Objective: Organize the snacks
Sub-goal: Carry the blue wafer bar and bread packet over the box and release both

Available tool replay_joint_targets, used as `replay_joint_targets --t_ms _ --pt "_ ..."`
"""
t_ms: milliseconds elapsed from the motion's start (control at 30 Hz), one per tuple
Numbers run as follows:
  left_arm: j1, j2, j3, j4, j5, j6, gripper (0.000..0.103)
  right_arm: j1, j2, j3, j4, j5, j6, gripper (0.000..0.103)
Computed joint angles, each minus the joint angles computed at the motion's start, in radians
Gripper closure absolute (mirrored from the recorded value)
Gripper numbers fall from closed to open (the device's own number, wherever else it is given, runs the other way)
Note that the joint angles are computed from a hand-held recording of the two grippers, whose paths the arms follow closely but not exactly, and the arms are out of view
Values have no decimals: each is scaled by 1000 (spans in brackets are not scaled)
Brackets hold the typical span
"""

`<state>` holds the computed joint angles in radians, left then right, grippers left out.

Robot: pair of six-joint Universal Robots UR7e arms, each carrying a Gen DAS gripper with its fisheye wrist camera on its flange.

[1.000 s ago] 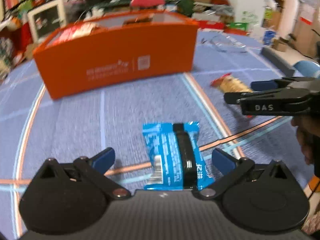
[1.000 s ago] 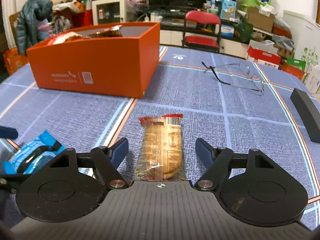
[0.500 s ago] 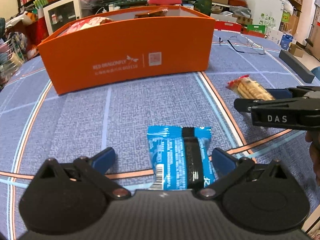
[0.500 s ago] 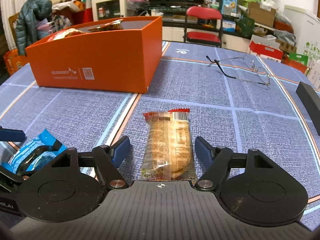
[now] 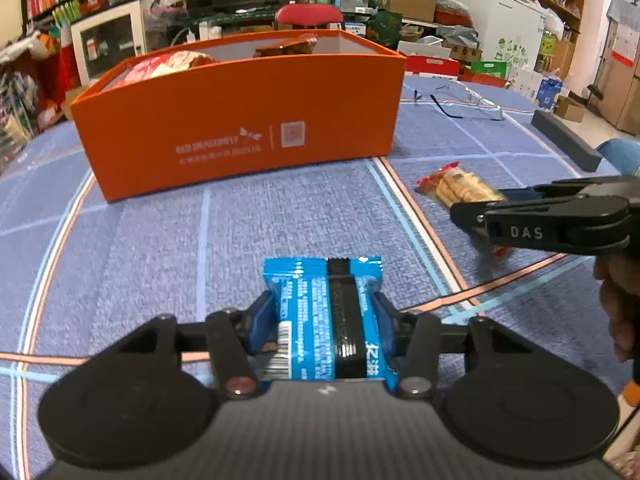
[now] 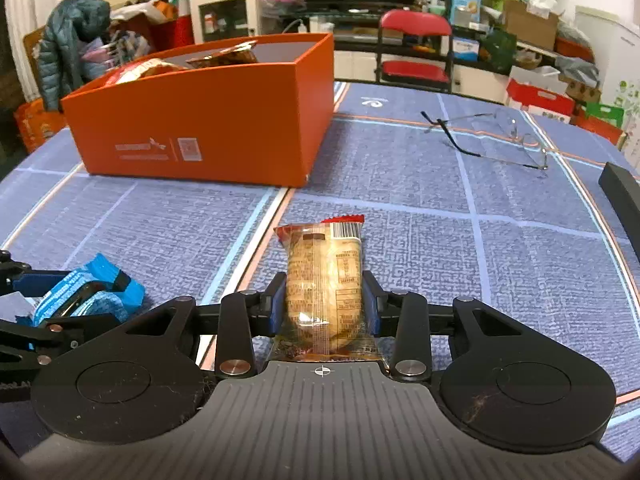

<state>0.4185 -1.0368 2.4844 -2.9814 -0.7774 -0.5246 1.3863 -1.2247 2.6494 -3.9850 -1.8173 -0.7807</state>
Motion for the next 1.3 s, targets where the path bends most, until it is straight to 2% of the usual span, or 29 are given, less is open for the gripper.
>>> replay_joint_targets --t_ms 100,267,400,533,667,733,833,900,1033,1100,1133,1167,1200,1233,1267,1300 --pt "-10 -24 15 1 4 -1 55 -5 -13 7 5 15 1 82" --pt "-34 -52 27 -27 62 33 55 11 -40 21 -32 33 -4 82" --pt "-34 -101 15 -27 85 53 55 72 -71 24 -56 22 -11 82" --pt "3 -139 -45 -26 133 108 55 171 -111 -29 23 -2 24 82" --pt "83 -77 -193 -115 185 299 55 288 -76 -173 138 -53 52 82" --pt "134 -36 -294 -121 162 382 55 326 -37 -268 206 -92 70 82" --pt "195 37 -427 -97 140 430 55 345 10 -388 328 -125 125 82" --pt "220 63 -478 -75 116 420 55 358 45 -436 340 -149 120 82" --pt "242 126 -535 -109 103 490 55 364 85 -488 352 -174 119 82" --pt "253 143 -554 -76 100 493 44 363 97 -517 410 -204 129 73" --pt "251 154 -557 -79 133 492 31 365 110 -523 391 -224 127 68" --pt "245 153 -550 -84 163 486 22 371 122 -523 352 -245 119 58" --pt "241 141 -538 -87 167 476 18 371 113 -511 331 -240 125 49" --pt "232 120 -520 -82 171 450 9 372 98 -491 318 -227 141 45" --pt "217 96 -495 -87 187 425 1 381 79 -467 305 -221 162 36" --pt "201 79 -470 -98 207 403 1 393 67 -440 275 -225 176 26"
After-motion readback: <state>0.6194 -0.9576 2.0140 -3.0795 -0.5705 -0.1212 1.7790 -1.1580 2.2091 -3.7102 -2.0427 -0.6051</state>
